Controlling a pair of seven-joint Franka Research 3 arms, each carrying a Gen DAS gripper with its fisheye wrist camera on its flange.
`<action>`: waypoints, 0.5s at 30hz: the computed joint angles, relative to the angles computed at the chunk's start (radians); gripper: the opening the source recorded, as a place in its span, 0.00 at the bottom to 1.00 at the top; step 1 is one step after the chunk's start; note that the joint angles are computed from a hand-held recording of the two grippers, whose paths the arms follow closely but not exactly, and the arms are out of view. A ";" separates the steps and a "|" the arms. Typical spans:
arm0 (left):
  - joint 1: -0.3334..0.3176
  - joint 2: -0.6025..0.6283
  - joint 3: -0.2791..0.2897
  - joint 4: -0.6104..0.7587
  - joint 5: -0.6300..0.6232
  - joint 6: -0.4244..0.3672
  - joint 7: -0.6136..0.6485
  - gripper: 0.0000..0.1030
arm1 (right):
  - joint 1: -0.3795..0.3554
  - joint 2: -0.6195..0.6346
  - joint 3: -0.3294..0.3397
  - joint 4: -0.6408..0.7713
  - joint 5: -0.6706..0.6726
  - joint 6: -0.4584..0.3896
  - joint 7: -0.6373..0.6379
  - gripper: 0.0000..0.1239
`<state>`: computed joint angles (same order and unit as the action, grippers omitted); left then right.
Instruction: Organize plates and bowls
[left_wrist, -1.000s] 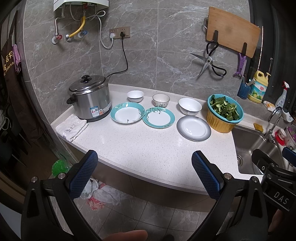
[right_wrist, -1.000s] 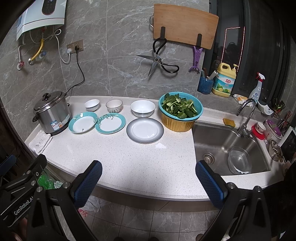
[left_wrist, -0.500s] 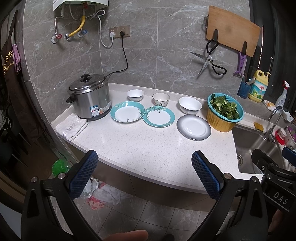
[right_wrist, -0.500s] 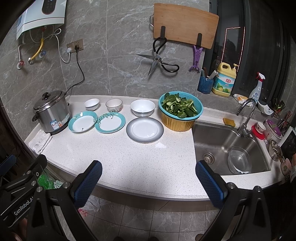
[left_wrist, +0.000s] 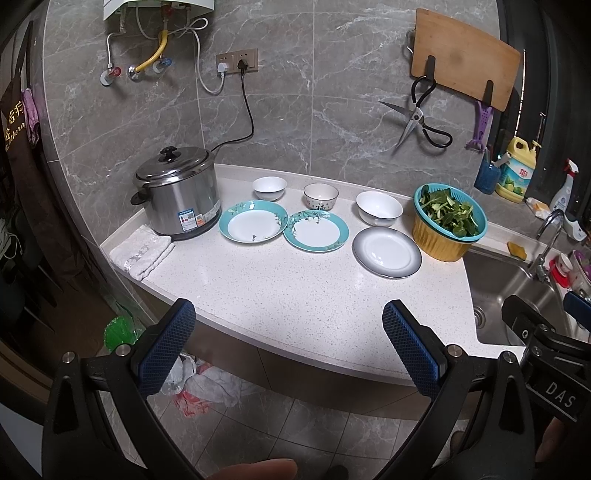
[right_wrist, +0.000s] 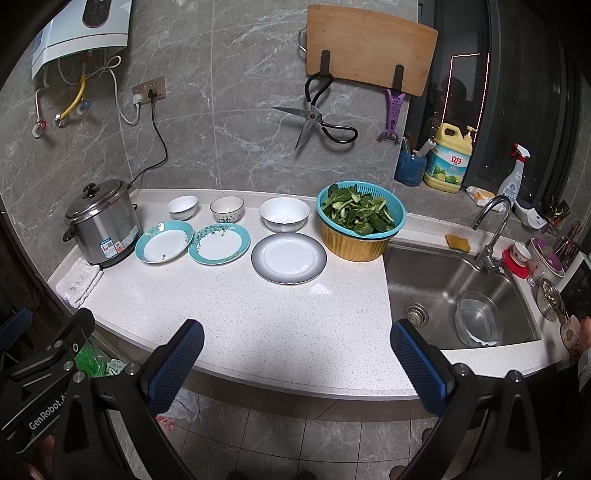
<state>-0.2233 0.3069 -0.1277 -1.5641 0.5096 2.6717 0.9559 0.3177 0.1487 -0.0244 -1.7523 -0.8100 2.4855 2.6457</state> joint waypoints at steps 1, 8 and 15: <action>0.000 -0.003 0.001 -0.007 0.001 0.003 -0.002 1.00 | 0.000 0.000 0.000 0.000 0.000 0.000 0.000 0.83; -0.001 -0.002 0.000 -0.006 0.002 0.001 -0.003 1.00 | -0.002 0.001 -0.002 0.000 0.003 0.002 -0.004 0.83; -0.001 -0.009 0.001 -0.024 0.007 0.008 -0.009 1.00 | -0.003 0.001 -0.002 -0.001 0.004 0.004 -0.006 0.83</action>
